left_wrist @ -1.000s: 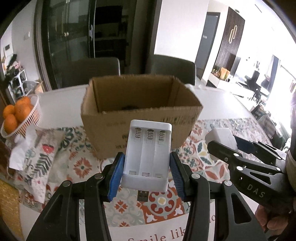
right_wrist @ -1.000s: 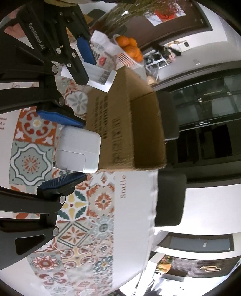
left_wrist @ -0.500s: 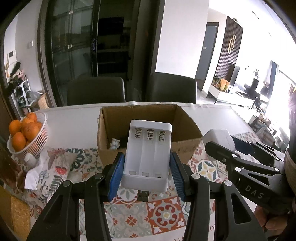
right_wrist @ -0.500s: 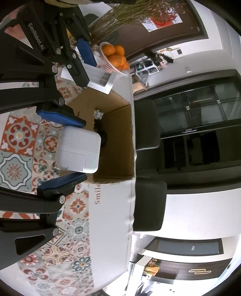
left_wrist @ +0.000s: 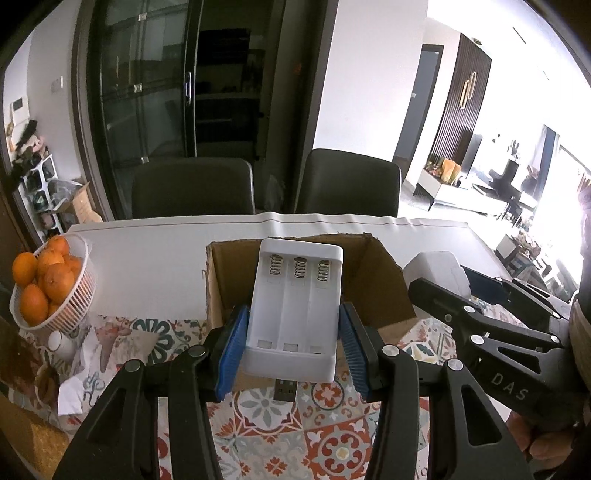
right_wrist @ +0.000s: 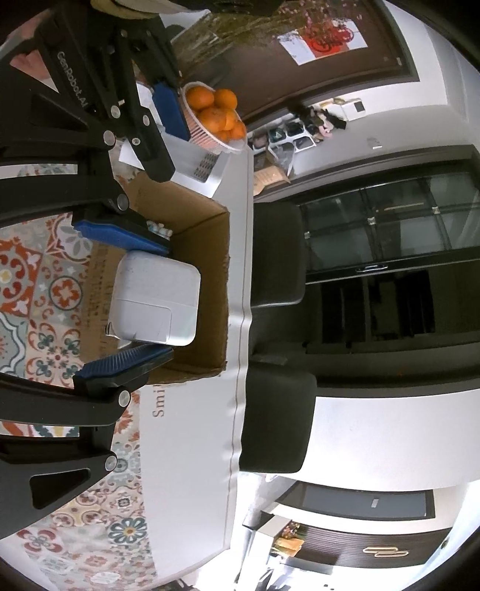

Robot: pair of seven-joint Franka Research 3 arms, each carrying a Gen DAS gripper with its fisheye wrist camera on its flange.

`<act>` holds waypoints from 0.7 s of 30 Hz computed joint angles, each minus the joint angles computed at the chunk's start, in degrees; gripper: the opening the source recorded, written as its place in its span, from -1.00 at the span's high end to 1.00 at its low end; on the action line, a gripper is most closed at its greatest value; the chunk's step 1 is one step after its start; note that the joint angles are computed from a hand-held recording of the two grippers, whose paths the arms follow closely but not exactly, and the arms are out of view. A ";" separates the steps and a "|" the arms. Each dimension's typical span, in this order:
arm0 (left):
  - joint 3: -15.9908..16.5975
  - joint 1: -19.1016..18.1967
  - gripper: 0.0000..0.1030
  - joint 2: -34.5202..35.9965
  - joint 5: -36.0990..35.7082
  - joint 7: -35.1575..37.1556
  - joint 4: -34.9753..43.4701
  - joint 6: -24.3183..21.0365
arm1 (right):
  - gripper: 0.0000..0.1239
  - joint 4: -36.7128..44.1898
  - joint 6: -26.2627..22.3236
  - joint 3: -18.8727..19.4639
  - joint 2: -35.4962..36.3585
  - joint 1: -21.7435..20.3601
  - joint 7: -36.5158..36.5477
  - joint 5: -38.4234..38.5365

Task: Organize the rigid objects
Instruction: 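Open both tools to drop the battery charger and adapter into the box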

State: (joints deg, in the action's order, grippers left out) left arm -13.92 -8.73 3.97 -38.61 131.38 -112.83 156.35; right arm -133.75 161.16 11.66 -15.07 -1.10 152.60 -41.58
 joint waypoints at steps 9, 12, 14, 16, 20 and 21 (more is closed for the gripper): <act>-0.88 0.88 0.06 6.86 9.11 -7.66 8.03 -3.19 | 0.37 5.61 -2.06 -3.24 5.68 2.20 -5.00 2.81; -1.42 1.34 0.06 10.06 12.42 -11.44 11.83 -5.45 | 0.40 8.16 -3.29 -4.78 8.09 3.45 -6.35 3.46; -1.81 1.57 0.06 12.06 14.86 -13.47 14.22 -7.28 | 0.40 9.34 -4.13 -5.71 9.15 4.20 -6.37 3.36; -2.47 2.00 0.05 13.38 16.20 -14.55 15.98 -8.81 | 0.40 9.88 -4.62 -6.56 9.67 4.97 -6.62 3.47; -2.83 2.02 0.06 15.01 19.83 -17.66 18.23 -10.92 | 0.40 10.32 -5.35 -7.82 10.12 5.97 -7.60 4.39; -3.01 2.09 0.02 14.96 20.22 -17.96 18.14 -10.71 | 0.40 10.29 -5.58 -7.96 10.05 6.04 -7.38 4.14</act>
